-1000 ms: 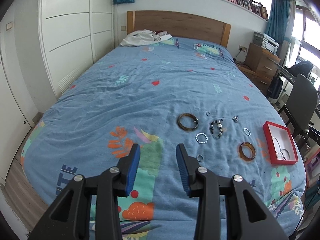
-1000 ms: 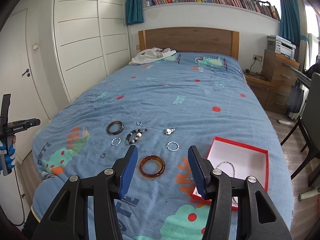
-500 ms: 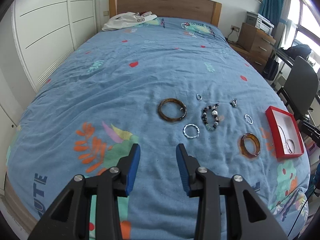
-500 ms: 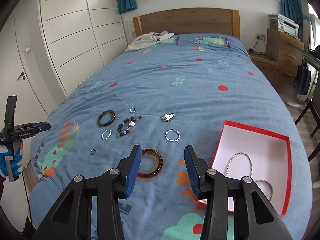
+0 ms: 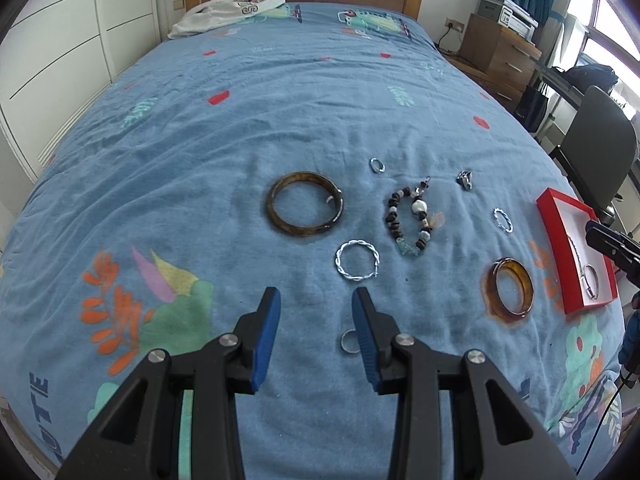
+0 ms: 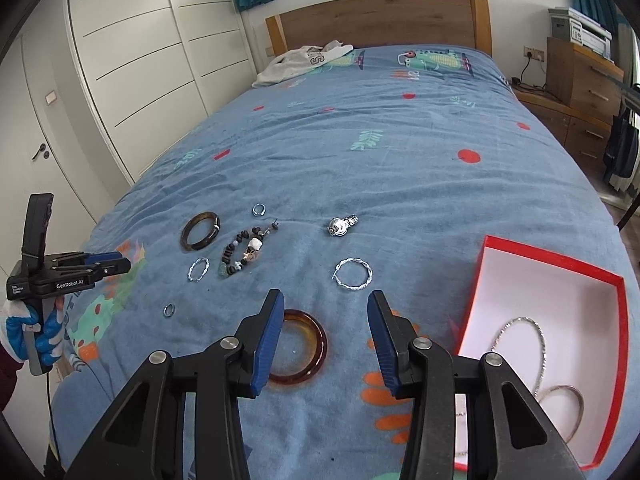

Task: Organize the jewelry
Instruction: 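Move both tools back toward the remaining jewelry on the bed, then grasp the twisted silver hoop with the left tool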

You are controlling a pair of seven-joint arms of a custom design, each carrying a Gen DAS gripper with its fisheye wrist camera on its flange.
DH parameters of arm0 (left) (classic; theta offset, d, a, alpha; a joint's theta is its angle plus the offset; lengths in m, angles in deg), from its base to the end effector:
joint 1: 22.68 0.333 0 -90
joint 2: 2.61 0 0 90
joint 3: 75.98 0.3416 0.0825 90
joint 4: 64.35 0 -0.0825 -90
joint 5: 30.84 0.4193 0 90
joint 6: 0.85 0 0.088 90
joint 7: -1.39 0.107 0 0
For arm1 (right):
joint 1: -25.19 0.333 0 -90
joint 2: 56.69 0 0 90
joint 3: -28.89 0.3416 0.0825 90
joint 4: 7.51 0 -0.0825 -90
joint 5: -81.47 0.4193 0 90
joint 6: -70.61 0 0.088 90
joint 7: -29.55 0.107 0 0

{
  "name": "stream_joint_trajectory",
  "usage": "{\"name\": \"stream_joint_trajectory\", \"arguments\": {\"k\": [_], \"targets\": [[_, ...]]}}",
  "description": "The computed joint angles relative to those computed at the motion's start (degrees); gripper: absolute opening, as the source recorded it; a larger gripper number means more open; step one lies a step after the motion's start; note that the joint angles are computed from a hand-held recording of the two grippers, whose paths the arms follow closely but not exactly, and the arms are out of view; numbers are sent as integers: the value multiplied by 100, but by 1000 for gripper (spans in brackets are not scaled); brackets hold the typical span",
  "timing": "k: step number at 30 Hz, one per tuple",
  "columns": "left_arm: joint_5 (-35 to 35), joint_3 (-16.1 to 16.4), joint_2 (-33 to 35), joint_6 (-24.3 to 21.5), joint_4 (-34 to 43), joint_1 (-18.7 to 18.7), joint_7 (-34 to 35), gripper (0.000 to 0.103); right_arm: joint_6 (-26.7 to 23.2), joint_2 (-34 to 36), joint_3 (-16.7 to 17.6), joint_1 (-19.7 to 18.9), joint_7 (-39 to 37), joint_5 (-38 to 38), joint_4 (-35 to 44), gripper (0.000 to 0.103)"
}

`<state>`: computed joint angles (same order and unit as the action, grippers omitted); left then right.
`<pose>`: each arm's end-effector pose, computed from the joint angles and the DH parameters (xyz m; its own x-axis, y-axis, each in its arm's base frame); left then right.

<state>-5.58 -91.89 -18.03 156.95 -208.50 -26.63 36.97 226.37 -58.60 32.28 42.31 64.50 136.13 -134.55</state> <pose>0.4589 -0.1867 0.4260 0.2001 -0.9767 0.0781 -0.8138 -0.2101 -0.5419 0.5563 0.1767 0.4436 0.5687 -0.7924 -0.2204 -0.6861 -0.3093 -0.6585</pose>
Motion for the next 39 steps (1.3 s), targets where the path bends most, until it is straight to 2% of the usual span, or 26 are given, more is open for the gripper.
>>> {"name": "stream_joint_trajectory", "arguments": {"k": [10, 20, 28, 34, 37, 39], "targets": [[-25, 188, 760, 172, 411, -89, 209, 35, -70, 571, 155, -116, 135, -66, 413, 43], [-222, 461, 1402, 296, 741, -255, 404, 35, -180, 1273, 395, -265, 619, -654, 1012, 43], [-239, 608, 1745, 235, 962, -373, 449, 35, -324, 1872, 591, -405, 1213, -1191, 1561, 33], [-136, 687, 1901, 126, 1086, -454, 403, 34, -445, 2164, 614, -389, 1775, -1811, 1794, 27], [-9, 719, 1957, 75, 1138, -490, 349, 32, -451, 2240, 673, -422, 1909, -1956, 1821, 25], [56, 741, 1976, 45, 1159, -505, 277, 28, -453, 2273, 732, -477, 1925, -1938, 1837, 23]]}}
